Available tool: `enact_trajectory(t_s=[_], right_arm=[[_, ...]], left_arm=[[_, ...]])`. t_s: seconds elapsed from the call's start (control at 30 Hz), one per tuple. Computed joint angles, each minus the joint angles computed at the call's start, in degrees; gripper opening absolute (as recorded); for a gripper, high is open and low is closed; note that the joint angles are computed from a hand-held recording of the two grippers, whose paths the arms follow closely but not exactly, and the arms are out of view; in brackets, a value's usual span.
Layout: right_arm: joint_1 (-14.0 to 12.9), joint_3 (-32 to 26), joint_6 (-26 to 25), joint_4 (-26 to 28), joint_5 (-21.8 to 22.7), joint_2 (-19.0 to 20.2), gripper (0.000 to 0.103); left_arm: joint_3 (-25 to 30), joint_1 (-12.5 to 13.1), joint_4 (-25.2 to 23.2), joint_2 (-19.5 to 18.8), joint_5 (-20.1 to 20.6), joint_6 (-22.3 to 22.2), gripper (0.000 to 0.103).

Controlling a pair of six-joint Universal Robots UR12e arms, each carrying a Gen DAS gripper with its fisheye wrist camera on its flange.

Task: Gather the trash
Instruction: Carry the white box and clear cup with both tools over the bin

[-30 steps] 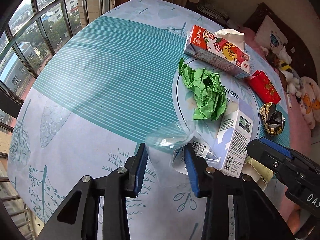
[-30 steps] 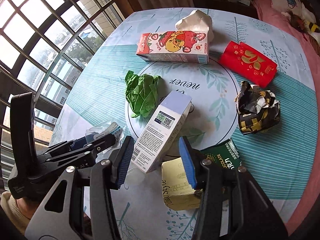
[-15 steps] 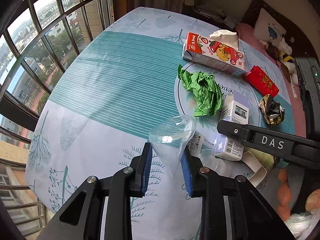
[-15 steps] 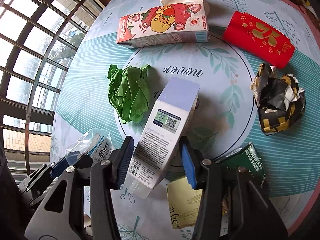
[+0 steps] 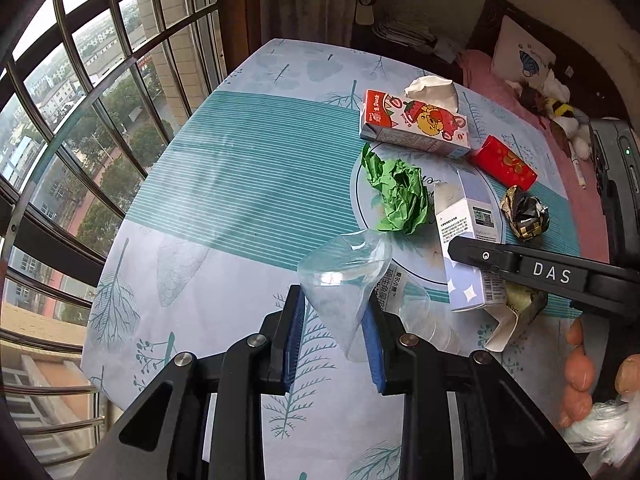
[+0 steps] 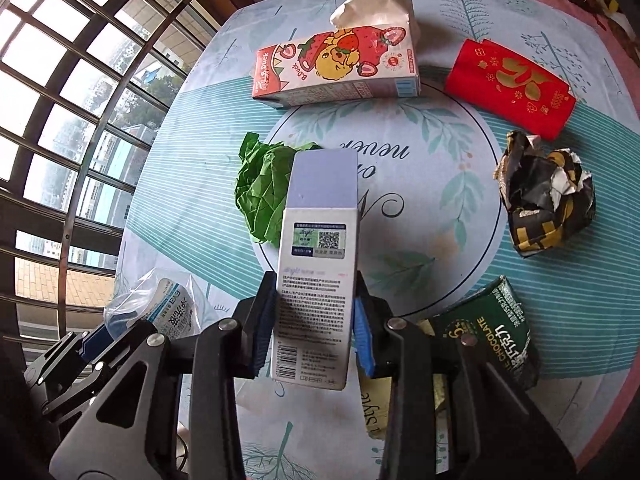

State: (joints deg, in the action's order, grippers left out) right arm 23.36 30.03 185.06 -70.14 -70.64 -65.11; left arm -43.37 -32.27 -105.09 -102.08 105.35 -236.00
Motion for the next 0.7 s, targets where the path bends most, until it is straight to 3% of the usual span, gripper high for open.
enact_trajectory(t_s=[0.17, 0.4, 0.57, 0.7], right_arm=[[-0.51, 1.11, 0.77, -1.02, 1.18, -1.98, 0.031], [-0.22, 5.91, 0.71, -4.78, -0.53, -6.86, 0.031], [0.87, 11.24, 5.35, -8.34, -3.14, -11.30, 0.031], [2.48, 16.58, 12.07, -11.71, -5.32, -15.45, 0.031]], left_arm=[[1.81, -0.40, -0.48, -0.08, 0.10, 2.71, 0.028], [1.96, -1.33, 0.70, 1.31, -1.17, 8.30, 0.028], [0.35, -2.29, 2.42, 3.46, -2.12, 15.61, 0.028], [-2.55, -3.28, 4.25, 6.36, -2.49, 21.26, 0.028]])
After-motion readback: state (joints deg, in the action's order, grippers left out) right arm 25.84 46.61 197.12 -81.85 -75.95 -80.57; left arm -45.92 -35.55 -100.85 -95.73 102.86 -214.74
